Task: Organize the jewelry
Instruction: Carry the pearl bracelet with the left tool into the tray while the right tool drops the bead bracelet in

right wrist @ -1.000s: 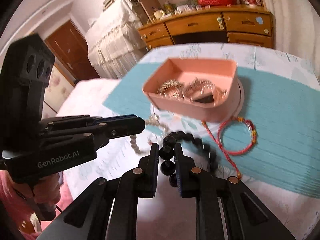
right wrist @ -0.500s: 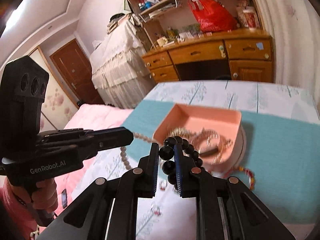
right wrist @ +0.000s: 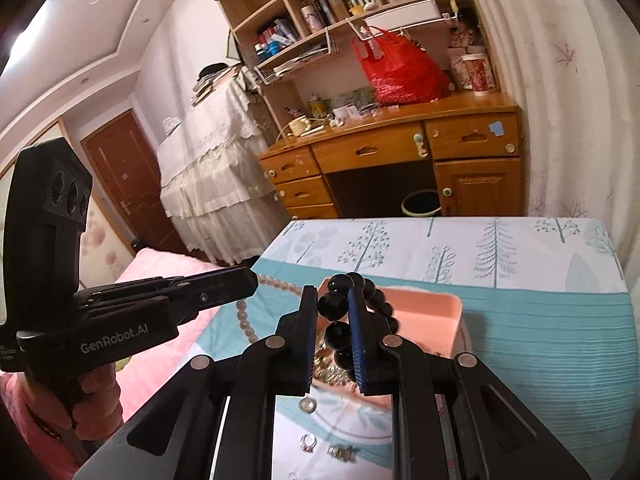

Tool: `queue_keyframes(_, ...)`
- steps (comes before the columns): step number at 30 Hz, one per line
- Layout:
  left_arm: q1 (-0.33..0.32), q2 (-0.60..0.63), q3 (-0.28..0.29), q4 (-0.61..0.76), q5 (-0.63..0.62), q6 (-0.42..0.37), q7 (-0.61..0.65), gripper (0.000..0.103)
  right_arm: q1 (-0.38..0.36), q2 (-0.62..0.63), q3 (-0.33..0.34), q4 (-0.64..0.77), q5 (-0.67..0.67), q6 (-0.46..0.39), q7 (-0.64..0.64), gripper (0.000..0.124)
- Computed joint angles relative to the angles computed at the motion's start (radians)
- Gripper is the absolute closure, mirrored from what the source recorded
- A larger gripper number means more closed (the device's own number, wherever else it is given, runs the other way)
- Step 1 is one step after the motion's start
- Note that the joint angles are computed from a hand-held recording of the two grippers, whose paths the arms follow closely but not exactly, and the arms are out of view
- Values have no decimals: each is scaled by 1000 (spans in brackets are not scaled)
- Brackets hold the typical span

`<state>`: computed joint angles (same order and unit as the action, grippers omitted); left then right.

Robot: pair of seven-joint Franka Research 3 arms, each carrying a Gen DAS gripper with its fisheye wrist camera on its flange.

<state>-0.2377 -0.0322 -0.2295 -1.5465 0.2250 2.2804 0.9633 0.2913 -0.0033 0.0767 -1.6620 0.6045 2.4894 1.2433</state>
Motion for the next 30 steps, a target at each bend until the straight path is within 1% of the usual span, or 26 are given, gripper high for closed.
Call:
queue_keyframes(2,4,16,5,15,-13,5,9,98,4,23,3,23,-35,12,31,109)
queue_keyframes(7,12,61,12,49,-47,3,38,98,5,65,6,66,-87,2,91,109)
queue_keyframes(9,14,84,13,72,-52,-26,45,98,6,81,5,79,-125,-14,124,106)
queue_keyframes(11,9,119,13,117,-26,-102,37,97,8,94,5,83,-156,-11,156,84)
queue_keyframes(13,4,148,15,150,-13,-162,35,96,7,86,10,58,-133,28,145,83)
queue_keyframes(15,6,152,17,144,-17,-171,39,88,5,85,11,50,-131,34,143,83)
queue_keyframes(16,9,151,19,137,-22,-165,41,76,5,87,9,49,-143,33,150,83)
queue_keyframes(17,11,148,20,129,-25,-158,40,61,4,88,7,46,-151,33,153,83)
queue_keyframes(19,16,134,23,103,-33,-130,32,52,3,87,4,39,-177,33,170,83)
queue_keyframes(21,22,124,22,87,-50,-118,40,52,2,83,-1,28,-205,32,197,83)
queue_keyframes(24,19,114,20,72,-41,-132,32,52,-2,74,-8,12,-250,16,251,82)
queue_keyframes(26,18,92,18,38,-47,-129,24,52,-7,66,-14,-1,-287,-2,283,76)
queue_keyframes(30,18,36,15,-54,-67,-135,-1,52,-20,35,-22,-52,-349,-25,324,71)
